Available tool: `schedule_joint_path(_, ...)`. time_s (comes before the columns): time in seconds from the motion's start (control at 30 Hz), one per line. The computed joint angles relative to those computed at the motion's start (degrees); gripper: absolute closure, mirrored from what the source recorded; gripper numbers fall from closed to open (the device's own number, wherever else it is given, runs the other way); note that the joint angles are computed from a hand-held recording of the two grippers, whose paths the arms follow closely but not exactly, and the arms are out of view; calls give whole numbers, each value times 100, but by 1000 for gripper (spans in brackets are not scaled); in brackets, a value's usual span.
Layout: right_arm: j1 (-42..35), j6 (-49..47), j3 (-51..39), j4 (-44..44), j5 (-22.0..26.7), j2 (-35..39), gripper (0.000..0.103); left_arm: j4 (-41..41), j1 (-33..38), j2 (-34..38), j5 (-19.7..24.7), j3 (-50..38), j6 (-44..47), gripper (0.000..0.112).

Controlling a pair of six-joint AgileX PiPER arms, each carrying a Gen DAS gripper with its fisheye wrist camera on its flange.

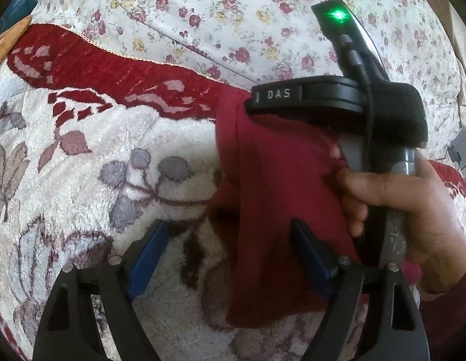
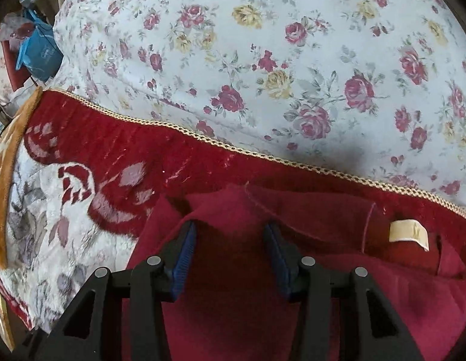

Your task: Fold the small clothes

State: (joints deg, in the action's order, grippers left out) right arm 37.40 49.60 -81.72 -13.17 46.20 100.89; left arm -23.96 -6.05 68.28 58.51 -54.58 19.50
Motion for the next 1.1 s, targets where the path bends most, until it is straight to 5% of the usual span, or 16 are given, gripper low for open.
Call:
schedule_joint_path(0.13, -87, -6, 218, 239, -65, -348, 50, -498, 528, 82, 418, -88, 471, 29)
schedule_joint_path(0.27, -253, -255, 554, 1068, -283, -829, 28, -790, 805, 55, 568, -35, 567, 29)
schedule_joint_path(0.6, 451, -576, -1505, 353, 1314, 812, 7, -822, 582, 111, 396, -11, 519, 18)
schedule_joint_path(0.7, 500, -392, -1181, 105, 1140, 604, 22, -750, 406, 170, 226, -34, 384, 17)
schedule_joint_path(0.83, 53, -875, -69, 906, 238, -317, 67, -721, 162, 253, -58, -27, 237, 17)
schedule_joint_path(0.9, -129, -1038, 394, 1250, -57, -748, 72, -839, 152, 276, -112, -12, 307, 17)
schedule_joint_path(0.97, -116, -895, 643, 1088, -140, -978, 72, -1386, 368, 282, 11, 66, 700, 30)
schedule_joint_path(1.03, -148, -888, 772, 1168, -157, -1098, 72, -1639, 467, 381, 267, 8, 918, 65)
schedule_joint_path(1.1, -164, -868, 917, 1283, -234, -1251, 72, -1596, 389, 301, 285, 12, 938, 72)
